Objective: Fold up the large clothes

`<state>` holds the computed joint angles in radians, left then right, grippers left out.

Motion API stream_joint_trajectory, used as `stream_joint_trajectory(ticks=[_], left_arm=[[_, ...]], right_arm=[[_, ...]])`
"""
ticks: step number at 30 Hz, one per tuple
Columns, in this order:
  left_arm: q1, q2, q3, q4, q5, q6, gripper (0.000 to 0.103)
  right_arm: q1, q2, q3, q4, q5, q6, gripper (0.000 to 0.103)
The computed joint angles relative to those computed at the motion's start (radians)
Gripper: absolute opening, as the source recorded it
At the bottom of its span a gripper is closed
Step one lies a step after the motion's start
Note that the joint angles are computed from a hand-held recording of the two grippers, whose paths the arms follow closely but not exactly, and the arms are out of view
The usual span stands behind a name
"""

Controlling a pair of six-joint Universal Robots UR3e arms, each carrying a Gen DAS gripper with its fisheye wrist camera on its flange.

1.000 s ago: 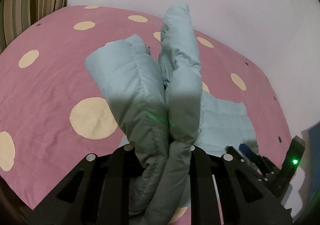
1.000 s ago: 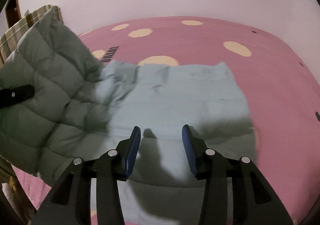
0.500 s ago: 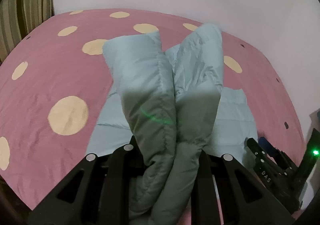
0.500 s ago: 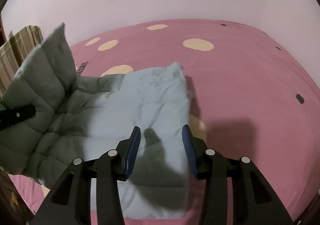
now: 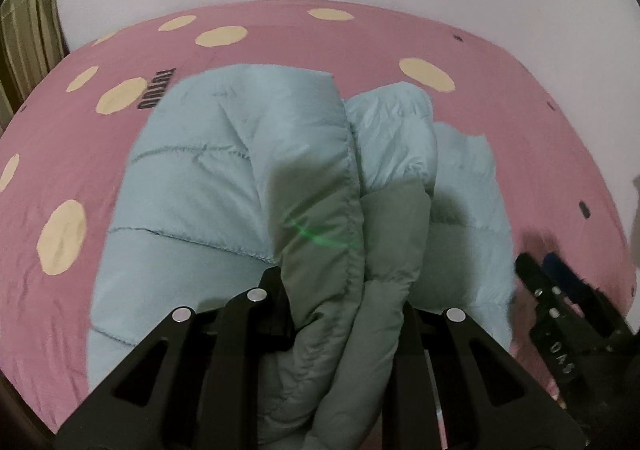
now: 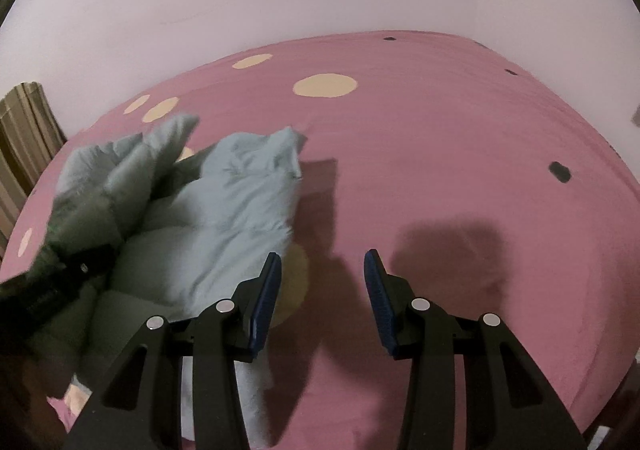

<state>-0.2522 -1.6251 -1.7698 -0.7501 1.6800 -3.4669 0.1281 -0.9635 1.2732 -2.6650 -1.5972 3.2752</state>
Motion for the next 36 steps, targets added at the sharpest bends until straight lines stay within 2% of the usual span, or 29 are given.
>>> stream_joint_trajectory(ticks=[3,5,12,15,18,21,24,30,36], left_arm=[[-0.058,-0.056,0.026,0.033,0.054,-0.025,0.016],[-0.087,-0.086,0.040,0.052,0.083,-0.039,0.016],[-0.135,-0.105,0.045,0.082,0.120,-0.087,0.017],[-0.146,-0.085,0.041,0.072,0.117,-0.090,0.023],[-0.153,-0.051,0.023,0.068,0.099,-0.100,0.033],[-0.169,-0.021,0.011,0.063,0.083,-0.104,0.048],[-0.193,0.004,0.012,0.059,0.074,-0.101,0.053],[-0.209,0.096,0.003,0.038,0.059,-0.073,0.053],[-0.212,0.236,-0.039,0.022,0.088,-0.022,0.053]], right_arm=[[-0.009,0.000,0.005,0.002,-0.019,-0.009,0.044],[-0.016,0.008,-0.002,0.007,-0.024,-0.014,0.051],[-0.025,0.020,-0.007,0.009,-0.054,-0.028,0.052],[-0.028,0.028,-0.018,0.015,-0.060,-0.029,0.052],[-0.028,0.025,-0.010,0.012,-0.070,-0.031,0.052],[-0.031,0.016,0.008,0.007,-0.074,-0.032,0.052],[-0.035,0.002,0.034,-0.003,-0.081,-0.035,0.052],[-0.034,-0.026,0.074,-0.018,-0.098,-0.039,0.052],[-0.027,-0.036,0.079,-0.020,-0.108,-0.049,0.052]])
